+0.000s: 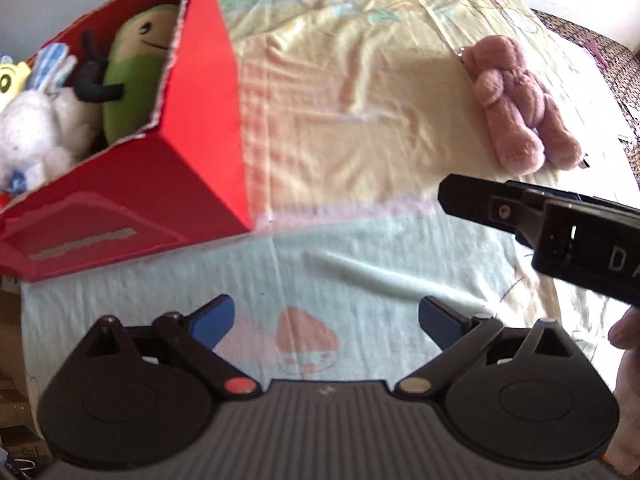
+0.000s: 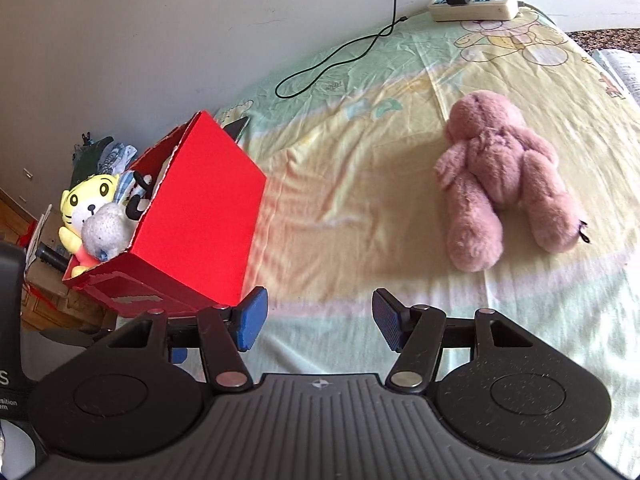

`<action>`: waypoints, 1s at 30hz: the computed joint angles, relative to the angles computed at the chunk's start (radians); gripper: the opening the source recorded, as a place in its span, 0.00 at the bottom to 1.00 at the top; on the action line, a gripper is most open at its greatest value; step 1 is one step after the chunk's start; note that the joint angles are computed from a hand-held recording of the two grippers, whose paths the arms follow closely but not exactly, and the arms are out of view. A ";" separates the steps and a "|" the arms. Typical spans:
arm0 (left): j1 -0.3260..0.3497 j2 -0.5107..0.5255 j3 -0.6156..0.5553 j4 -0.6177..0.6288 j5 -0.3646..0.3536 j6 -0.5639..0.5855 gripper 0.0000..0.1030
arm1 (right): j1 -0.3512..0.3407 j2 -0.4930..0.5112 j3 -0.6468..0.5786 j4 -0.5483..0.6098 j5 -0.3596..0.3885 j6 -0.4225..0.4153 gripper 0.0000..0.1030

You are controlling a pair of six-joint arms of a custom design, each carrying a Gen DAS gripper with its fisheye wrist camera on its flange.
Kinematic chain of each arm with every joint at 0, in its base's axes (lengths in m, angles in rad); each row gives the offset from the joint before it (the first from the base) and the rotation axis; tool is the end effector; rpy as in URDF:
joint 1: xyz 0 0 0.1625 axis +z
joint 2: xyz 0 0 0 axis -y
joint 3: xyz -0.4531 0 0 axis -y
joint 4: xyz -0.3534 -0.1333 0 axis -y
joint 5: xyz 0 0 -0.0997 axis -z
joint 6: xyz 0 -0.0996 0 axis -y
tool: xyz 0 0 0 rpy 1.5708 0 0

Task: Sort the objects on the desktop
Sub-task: 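Move the right tool toward the pink teddy bear on the bed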

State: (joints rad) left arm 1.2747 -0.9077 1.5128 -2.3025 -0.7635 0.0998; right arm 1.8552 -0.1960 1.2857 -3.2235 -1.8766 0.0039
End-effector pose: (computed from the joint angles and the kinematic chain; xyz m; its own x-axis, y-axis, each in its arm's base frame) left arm -0.0013 -0.7076 0.2628 -0.6557 0.2085 -0.7257 0.3566 0.9327 -0.0542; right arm 0.3076 -0.6841 -0.0897 -0.9613 -0.1102 0.2525 -0.2335 0.8121 -0.5347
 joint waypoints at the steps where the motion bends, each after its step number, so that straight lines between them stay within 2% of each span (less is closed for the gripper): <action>1: -0.002 0.007 -0.004 0.005 -0.007 0.004 0.96 | -0.002 -0.004 0.011 -0.013 -0.007 0.002 0.59; 14: -0.014 0.070 -0.048 0.065 0.001 0.045 0.98 | -0.038 -0.044 0.099 -0.086 -0.061 0.073 0.59; 20: -0.020 0.093 -0.068 0.059 -0.040 0.082 0.99 | -0.050 -0.064 0.104 -0.110 -0.082 0.068 0.59; 30: -0.032 0.180 -0.157 0.030 0.006 0.120 0.99 | -0.058 -0.091 0.085 -0.111 -0.155 0.070 0.59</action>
State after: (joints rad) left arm 1.2427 -0.7280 1.3553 -2.2721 -0.7572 0.2200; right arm 1.7972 -0.2870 1.3711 -3.3344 -2.0316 0.0737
